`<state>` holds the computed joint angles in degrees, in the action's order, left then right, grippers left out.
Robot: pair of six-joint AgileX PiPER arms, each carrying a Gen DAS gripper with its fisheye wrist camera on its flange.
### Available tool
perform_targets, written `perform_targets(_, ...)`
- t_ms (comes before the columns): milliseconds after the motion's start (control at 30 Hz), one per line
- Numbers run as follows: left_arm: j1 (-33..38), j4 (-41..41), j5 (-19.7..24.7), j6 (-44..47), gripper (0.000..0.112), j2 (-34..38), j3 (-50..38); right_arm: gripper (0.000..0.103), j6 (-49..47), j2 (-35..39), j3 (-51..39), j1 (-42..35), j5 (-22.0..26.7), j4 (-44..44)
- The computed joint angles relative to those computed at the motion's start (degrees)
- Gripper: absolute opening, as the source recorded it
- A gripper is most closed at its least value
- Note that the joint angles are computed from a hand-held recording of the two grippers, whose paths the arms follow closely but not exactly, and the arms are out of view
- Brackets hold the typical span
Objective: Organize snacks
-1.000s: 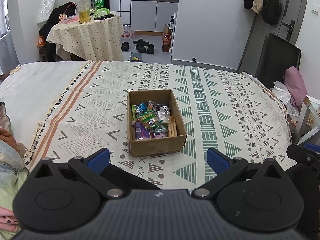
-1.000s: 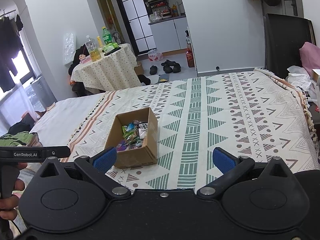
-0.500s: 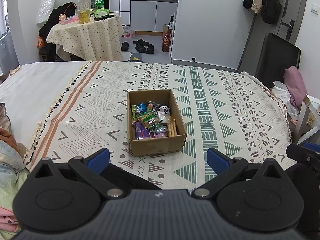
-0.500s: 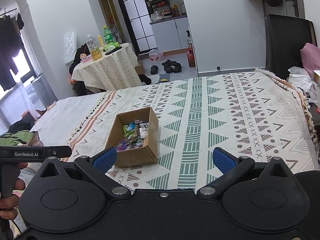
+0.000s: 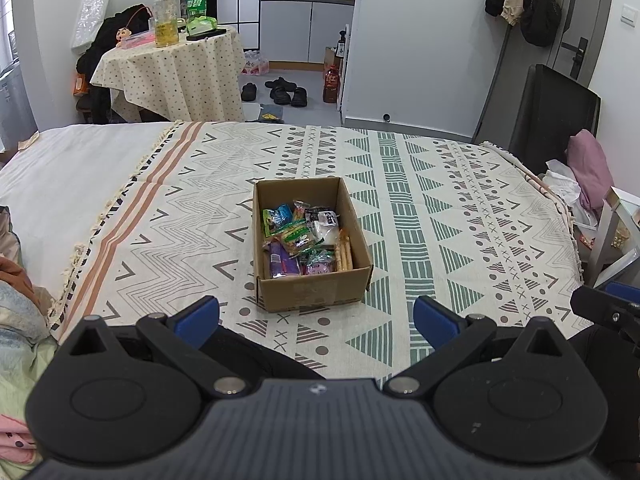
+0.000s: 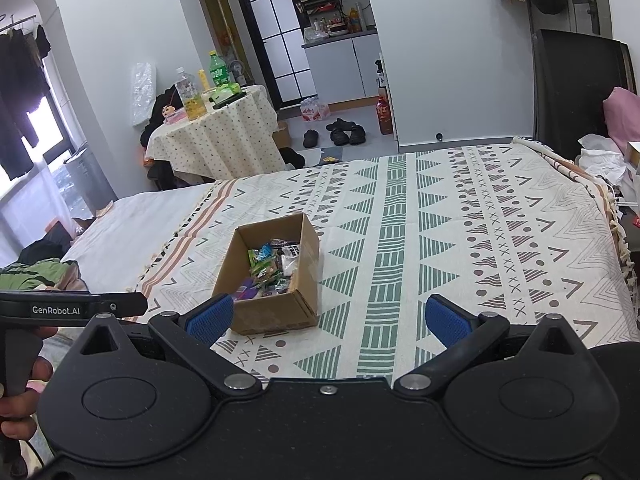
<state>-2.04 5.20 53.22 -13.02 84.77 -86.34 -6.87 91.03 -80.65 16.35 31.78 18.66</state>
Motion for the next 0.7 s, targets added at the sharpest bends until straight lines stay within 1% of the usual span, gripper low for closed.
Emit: perform_targets(700, -0.1, 0.0, -0.6, 1.0, 0.103, -0.3, 0.8, 0.103, -0.8, -0.2, 0.4, 0.0, 0.4, 0.6)
